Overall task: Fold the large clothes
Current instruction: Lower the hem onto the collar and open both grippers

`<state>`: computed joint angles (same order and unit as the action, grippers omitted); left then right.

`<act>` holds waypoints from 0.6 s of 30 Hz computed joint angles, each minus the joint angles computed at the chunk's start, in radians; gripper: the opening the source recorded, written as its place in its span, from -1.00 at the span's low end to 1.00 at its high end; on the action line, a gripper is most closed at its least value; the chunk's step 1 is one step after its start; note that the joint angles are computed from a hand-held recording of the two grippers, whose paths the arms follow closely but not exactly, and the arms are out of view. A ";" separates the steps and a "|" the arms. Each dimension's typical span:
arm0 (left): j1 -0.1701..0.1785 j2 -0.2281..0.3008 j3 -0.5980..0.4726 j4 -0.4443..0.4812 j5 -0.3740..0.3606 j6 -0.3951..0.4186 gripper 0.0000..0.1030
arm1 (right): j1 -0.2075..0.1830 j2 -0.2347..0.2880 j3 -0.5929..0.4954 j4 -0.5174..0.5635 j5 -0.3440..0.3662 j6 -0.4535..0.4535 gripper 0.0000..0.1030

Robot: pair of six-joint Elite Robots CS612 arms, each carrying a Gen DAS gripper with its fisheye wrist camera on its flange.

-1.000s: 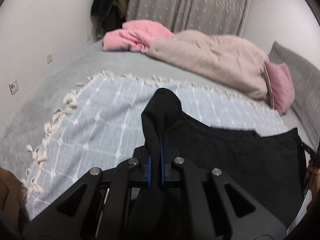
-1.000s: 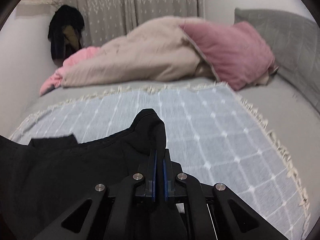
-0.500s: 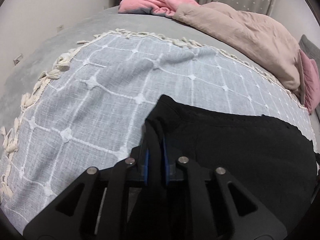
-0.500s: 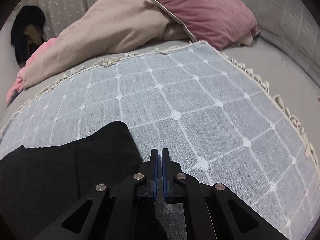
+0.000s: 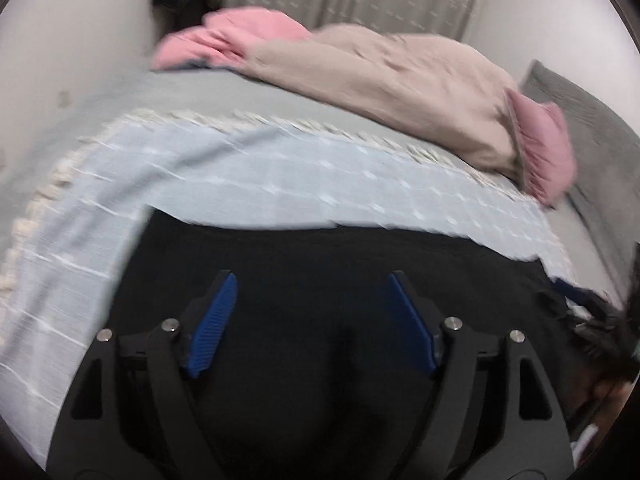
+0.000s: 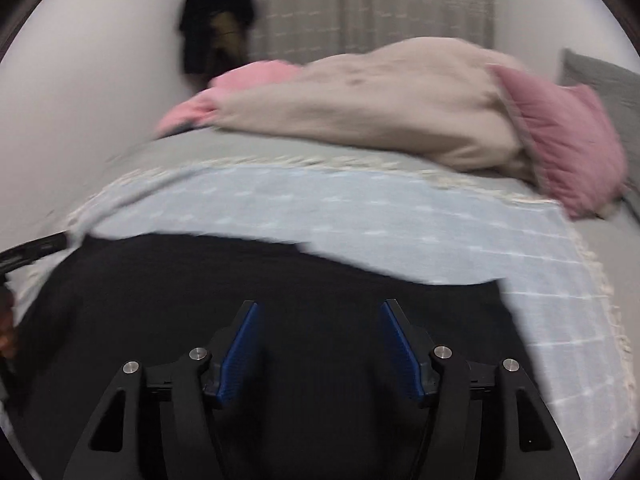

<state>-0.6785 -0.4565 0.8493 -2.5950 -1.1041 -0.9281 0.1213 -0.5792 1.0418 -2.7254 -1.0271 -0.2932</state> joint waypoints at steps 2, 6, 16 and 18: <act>0.001 0.021 -0.036 0.076 -0.038 -0.024 0.50 | 0.025 -0.016 0.029 0.041 0.016 -0.054 0.23; 0.014 -0.034 0.085 0.145 -0.013 -0.103 0.50 | 0.026 -0.009 0.045 0.037 -0.102 -0.061 0.23; 0.010 -0.253 0.413 0.293 0.044 -0.491 0.65 | -0.076 -0.044 0.113 0.058 -0.506 0.236 0.23; -0.014 -0.269 0.420 0.287 0.075 -0.487 0.65 | -0.091 -0.097 0.190 0.024 -0.421 0.227 0.23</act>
<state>-0.6928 -0.7251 1.2691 -2.3076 -1.0291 -1.4154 0.0302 -0.6761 1.2317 -2.7015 -1.4480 -0.0663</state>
